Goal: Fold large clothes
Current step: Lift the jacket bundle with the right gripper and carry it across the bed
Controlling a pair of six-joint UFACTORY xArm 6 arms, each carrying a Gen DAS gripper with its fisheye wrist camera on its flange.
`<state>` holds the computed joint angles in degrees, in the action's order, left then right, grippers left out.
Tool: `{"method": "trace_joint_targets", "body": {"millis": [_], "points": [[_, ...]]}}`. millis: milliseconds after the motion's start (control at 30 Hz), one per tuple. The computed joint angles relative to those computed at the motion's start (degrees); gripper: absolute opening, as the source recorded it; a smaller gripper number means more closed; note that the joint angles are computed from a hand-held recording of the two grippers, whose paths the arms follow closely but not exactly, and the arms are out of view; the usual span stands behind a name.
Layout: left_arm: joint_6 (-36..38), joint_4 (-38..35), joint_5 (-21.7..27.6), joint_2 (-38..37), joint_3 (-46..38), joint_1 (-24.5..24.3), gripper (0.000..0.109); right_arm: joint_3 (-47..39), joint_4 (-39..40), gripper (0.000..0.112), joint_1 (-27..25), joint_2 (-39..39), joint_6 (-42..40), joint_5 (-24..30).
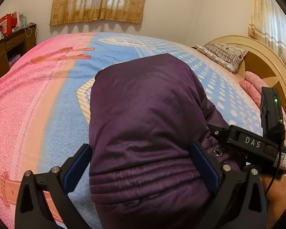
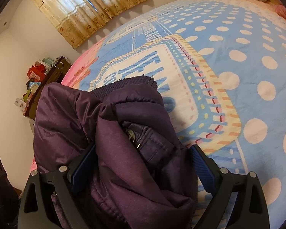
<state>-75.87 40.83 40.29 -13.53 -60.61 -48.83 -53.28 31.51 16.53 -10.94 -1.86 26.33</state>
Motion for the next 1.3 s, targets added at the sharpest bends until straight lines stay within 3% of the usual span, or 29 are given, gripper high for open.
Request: {"method": "trace_joint_targets", "body": {"millis": [200, 300, 533, 667, 767, 867, 933, 1000, 1167, 1300], "points": [[0.73, -1.38, -1.23, -0.41, 0.61, 0.41, 0.103, -1.26, 8.57, 0.096, -1.23, 1.14, -6.15, 3.04], [4.73, -7.91, -7.26, -2.34, 3.88, 2.84, 0.103, -2.95, 13.28, 0.096, -2.78, 1.98, -9.59, 7.53], [11.22, -17.84, -15.83, -5.65, 9.69, 4.92, 0.103, -4.18, 19.05, 0.096, -4.5, 2.71, -15.98, 12.02], [11.39, -17.63, -19.13, -5.66, 10.91, 5.13, 0.103, -4.57, 23.93, 0.095, -6.04, 3.33, -21.14, 14.79], [12.93, -18.62, -22.97, -6.07, 12.83, 5.74, 0.103, -4.0, 33.64, 0.09, -8.56, 3.86, -30.0, 19.36], [11.88, -17.46, -24.45, -5.74, 13.07, 6.13, 0.103, -4.28, 35.25, 0.085, -8.76, 4.41, -31.85, 20.7], [10.87, -16.49, -23.38, -5.97, 12.75, 6.15, 0.103, -4.87, 36.95, 0.072, -9.07, 4.91, -33.06, 22.86], [8.08, -12.62, -20.57, -6.08, 11.45, 5.47, 0.103, -4.05, 41.44, 0.065, -9.81, 4.73, -36.11, 25.14], [4.66, -2.52, -8.38, -5.12, 4.84, 0.39, 0.096, -1.32, 46.81, 0.056, -10.13, 2.37, -40.83, 25.87], [3.68, 1.85, -3.0, -5.07, 2.54, -2.83, 0.092, 1.0, 49.66, 0.052, -10.07, 0.0, -43.46, 26.11]]}}
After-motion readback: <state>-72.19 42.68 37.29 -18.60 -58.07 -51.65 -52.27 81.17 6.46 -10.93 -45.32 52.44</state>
